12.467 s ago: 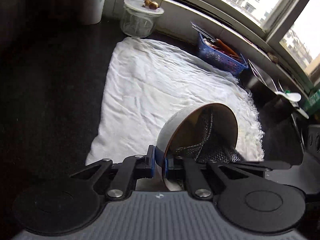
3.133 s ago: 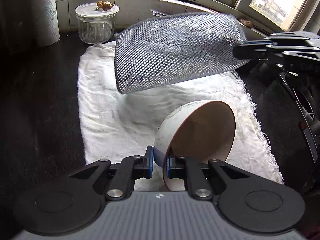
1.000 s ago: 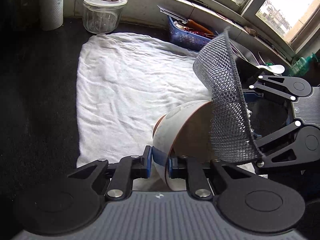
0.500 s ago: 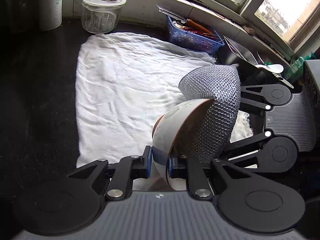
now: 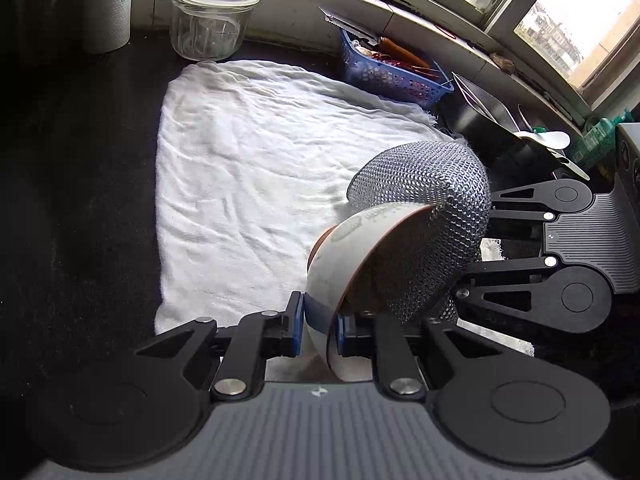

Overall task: Clean bowl
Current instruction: 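Scrub the bowl's outer wall with the mesh pad while the left tool holds the bowl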

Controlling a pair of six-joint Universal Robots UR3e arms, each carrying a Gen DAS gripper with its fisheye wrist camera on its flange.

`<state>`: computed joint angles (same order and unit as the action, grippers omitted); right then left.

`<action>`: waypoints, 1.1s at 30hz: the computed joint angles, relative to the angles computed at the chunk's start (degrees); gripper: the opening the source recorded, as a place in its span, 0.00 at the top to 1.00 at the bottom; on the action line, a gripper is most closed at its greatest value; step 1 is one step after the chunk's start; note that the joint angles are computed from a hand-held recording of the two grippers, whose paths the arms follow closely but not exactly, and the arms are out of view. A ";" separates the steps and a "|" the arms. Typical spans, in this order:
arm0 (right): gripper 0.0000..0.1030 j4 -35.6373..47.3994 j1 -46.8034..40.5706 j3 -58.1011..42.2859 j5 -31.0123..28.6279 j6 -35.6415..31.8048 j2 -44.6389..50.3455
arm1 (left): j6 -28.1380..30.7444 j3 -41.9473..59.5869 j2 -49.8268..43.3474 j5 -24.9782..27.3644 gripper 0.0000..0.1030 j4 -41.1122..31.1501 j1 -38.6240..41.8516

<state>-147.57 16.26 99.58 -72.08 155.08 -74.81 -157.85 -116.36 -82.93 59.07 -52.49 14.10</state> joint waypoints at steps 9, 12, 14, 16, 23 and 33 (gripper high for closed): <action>0.91 2.05 0.28 -2.25 -1.38 0.66 0.71 | 4.81 0.25 1.59 5.13 0.86 5.01 -4.20; 0.92 2.33 2.14 -3.07 -4.40 -1.20 0.36 | 4.36 -0.54 1.21 6.75 0.90 8.07 -5.30; 0.93 1.17 2.99 -3.11 -5.87 -1.73 0.19 | 0.44 -1.30 1.08 4.60 0.90 7.92 -3.16; 0.93 0.78 2.24 -3.08 -4.77 0.53 0.52 | -4.56 -2.08 0.92 1.09 0.90 6.62 0.22; 0.89 0.76 -1.12 -0.76 2.82 14.97 1.95 | -17.39 -9.87 3.39 -8.64 0.90 1.70 11.20; 0.91 -1.20 0.70 -0.10 3.42 18.07 2.39 | -6.30 -6.52 2.84 5.76 0.90 7.89 -0.23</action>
